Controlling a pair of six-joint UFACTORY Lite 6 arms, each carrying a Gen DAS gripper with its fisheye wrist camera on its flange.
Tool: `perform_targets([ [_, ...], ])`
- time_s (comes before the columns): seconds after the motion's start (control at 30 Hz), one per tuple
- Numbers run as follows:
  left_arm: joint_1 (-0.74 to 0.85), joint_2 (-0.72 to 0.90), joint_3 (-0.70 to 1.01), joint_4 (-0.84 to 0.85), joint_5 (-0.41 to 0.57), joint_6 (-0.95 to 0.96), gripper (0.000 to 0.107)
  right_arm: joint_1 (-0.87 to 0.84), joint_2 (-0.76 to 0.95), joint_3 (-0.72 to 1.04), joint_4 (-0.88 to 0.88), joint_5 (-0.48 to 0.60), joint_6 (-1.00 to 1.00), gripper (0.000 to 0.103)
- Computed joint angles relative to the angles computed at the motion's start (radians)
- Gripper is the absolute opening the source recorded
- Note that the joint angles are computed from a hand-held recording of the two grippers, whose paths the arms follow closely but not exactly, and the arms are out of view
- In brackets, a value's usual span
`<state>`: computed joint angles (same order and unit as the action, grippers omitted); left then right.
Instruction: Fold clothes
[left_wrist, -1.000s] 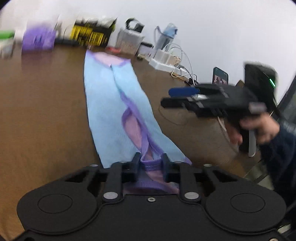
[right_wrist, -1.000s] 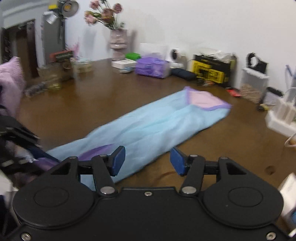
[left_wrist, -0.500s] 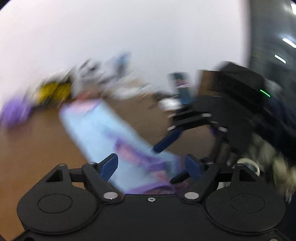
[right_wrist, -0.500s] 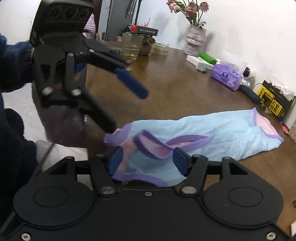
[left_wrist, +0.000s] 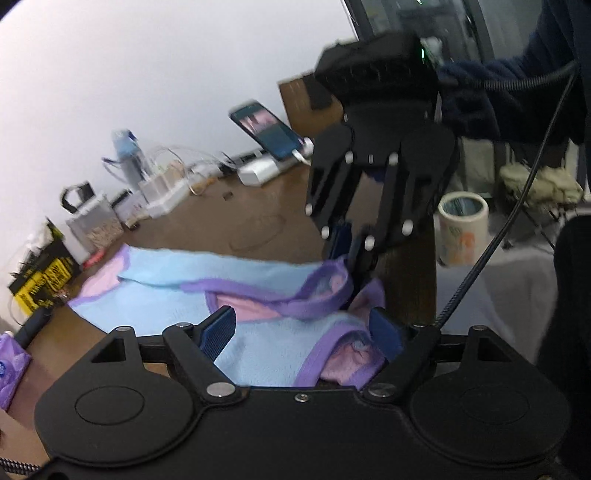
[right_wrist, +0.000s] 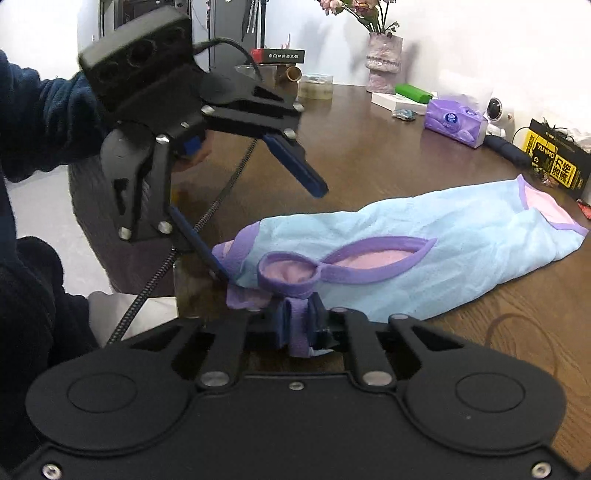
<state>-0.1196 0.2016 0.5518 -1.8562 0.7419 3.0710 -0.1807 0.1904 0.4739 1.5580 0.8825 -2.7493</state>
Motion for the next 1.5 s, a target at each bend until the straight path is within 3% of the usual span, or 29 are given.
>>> perform_targets([
  [0.07, 0.003, 0.043, 0.068, 0.140, -0.026, -0.190, 0.074, -0.002, 0.005, 0.002, -0.019, 0.009, 0.008, 0.014],
  [0.13, 0.010, 0.059, 0.109, 0.258, -0.014, -0.328, 0.045, -0.005, -0.004, -0.006, -0.042, 0.013, 0.014, 0.014],
  [0.17, 0.014, 0.074, 0.133, 0.325, 0.007, -0.388, 0.019, -0.012, -0.017, -0.016, -0.062, 0.016, 0.020, 0.014],
  [0.3, 0.023, 0.084, 0.178, 0.362, 0.049, -0.404, 0.014, -0.023, -0.037, 0.009, -0.103, 0.035, 0.054, 0.013],
  [0.4, 0.051, 0.122, 0.287, 0.380, 0.084, -0.488, 0.014, -0.036, -0.008, 0.116, -0.021, 0.057, 0.074, 0.013],
  [0.53, 0.039, 0.202, 0.460, 0.294, 0.058, -0.497, 0.014, -0.014, 0.031, 0.241, 0.073, 0.027, 0.085, 0.013],
  [0.77, -0.030, 0.542, 0.894, 0.256, -0.087, -0.640, 0.015, 0.115, 0.372, 0.719, 0.133, -0.204, 0.217, 0.014],
  [0.9, -0.054, 0.720, 1.120, 0.377, -0.155, -0.866, 0.019, 0.148, 0.483, 0.828, 0.143, -0.285, 0.253, 0.035],
  [0.93, -0.058, 0.724, 1.115, 0.358, -0.168, -0.843, 0.022, 0.144, 0.482, 0.817, 0.173, -0.281, 0.222, 0.043],
  [0.97, -0.061, 0.726, 1.107, 0.331, -0.181, -0.814, 0.032, 0.141, 0.481, 0.806, 0.201, -0.276, 0.193, 0.047],
  [1.03, -0.059, 0.721, 1.080, 0.246, -0.200, -0.745, 0.050, 0.122, 0.437, 0.732, 0.317, -0.241, 0.070, 0.067],
  [1.07, -0.064, 0.725, 1.077, 0.202, -0.218, -0.742, 0.055, 0.106, 0.400, 0.684, 0.367, -0.211, 0.015, 0.070],
  [1.2, -0.081, 0.723, 1.065, 0.123, -0.247, -0.716, 0.055, 0.058, 0.253, 0.533, 0.346, -0.092, 0.014, 0.070],
  [1.3, -0.083, 0.722, 1.061, 0.097, -0.250, -0.710, 0.059, 0.054, 0.212, 0.492, 0.212, -0.053, 0.062, 0.070],
  [1.4, -0.082, 0.666, 0.971, 0.000, -0.257, -0.614, 0.064, 0.112, 0.221, 0.438, 0.216, -0.146, -0.011, 0.068],
  [1.5, -0.068, 0.585, 0.863, -0.065, -0.198, -0.520, 0.068, 0.136, 0.284, 0.459, 0.235, -0.184, 0.012, 0.068],
])
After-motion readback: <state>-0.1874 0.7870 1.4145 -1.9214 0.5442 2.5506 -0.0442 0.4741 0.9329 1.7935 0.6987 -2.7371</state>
